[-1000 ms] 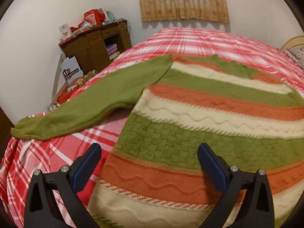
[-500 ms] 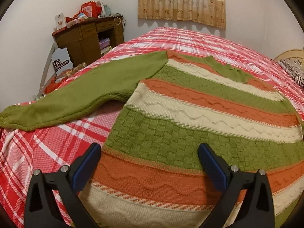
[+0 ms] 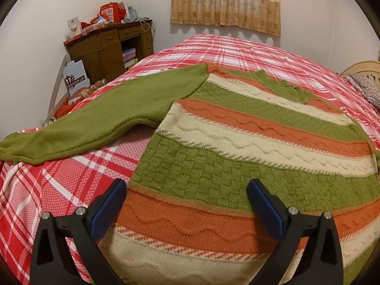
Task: Fold small clothes
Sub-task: 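Grasp the green sleeve cuff with the right tool and lift it, then lay the sleeve across the sweater body and open the right tool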
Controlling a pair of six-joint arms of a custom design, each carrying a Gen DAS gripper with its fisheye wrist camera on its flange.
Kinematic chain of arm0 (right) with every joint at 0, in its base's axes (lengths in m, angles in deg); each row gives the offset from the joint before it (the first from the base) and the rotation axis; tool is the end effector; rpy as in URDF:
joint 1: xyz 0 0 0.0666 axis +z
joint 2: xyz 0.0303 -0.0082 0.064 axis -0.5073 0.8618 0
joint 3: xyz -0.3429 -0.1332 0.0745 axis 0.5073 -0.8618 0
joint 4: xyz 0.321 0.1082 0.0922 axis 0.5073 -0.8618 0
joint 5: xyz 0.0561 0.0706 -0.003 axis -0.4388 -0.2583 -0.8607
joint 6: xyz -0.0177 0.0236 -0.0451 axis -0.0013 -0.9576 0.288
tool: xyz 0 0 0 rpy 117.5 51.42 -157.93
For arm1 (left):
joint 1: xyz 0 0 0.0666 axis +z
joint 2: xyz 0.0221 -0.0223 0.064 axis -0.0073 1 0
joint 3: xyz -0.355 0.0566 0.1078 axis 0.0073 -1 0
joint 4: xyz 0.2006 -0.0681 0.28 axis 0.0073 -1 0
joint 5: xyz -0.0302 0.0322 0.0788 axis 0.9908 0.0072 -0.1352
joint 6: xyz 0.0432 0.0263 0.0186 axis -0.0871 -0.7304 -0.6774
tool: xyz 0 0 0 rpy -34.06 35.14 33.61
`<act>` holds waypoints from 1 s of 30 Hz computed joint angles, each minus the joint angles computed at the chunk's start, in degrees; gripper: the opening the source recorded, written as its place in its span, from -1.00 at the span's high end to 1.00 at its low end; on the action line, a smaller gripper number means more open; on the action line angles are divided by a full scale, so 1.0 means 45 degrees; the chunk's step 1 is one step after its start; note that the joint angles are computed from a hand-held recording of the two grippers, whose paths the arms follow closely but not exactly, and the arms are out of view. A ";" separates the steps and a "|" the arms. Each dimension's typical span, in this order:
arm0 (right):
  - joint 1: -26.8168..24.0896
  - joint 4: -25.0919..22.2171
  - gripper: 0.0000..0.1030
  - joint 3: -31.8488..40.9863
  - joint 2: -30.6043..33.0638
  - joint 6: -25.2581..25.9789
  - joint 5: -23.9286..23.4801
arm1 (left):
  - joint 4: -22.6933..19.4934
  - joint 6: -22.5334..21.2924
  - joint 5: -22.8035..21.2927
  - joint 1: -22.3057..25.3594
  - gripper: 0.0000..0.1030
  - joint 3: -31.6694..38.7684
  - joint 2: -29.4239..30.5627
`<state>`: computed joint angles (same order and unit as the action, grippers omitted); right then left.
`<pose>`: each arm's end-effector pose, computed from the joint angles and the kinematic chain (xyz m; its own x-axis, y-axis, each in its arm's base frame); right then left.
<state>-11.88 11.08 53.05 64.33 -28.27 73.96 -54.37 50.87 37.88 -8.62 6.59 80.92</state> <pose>0.3519 0.1061 0.4603 -0.4126 0.4712 -0.7796 0.2596 0.8811 0.3952 0.4671 -0.0621 0.3015 -0.7127 -0.0701 -0.6980 -0.0903 0.9959 -0.0078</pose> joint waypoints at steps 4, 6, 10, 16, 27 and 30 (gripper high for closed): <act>0.1408 0.0638 0.81 0.1400 0.1851 0.0166 -0.0360 | -0.0668 -0.0688 -0.0018 0.0127 -1.00 -0.0070 -0.0459; 0.1938 0.0938 0.81 0.2009 0.2718 0.0209 -0.0654 | -0.0516 -0.0912 -0.0252 0.0265 -1.00 -0.0371 -0.0881; 0.2729 0.1405 0.81 0.3177 0.4371 0.0113 -0.1298 | -0.0248 -0.1076 0.0070 0.1035 -1.00 -0.0877 -0.1763; 0.3970 0.1235 0.81 0.5988 0.7476 0.0386 -0.1839 | -0.0313 -0.0649 0.0677 0.2070 -1.00 -0.0963 -0.2006; 0.4873 -0.0030 0.81 0.9499 1.1518 0.0911 -0.2550 | 0.0194 -0.0926 0.0513 0.2498 -1.00 -0.0923 -0.1580; 0.4788 -0.0038 0.72 1.0163 1.2299 0.0766 -0.3799 | 0.0274 -0.0953 0.0526 0.2567 -1.00 -0.0880 -0.1456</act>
<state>9.67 10.91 98.78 119.68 -24.83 56.87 -53.14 46.58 40.25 2.93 2.63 74.37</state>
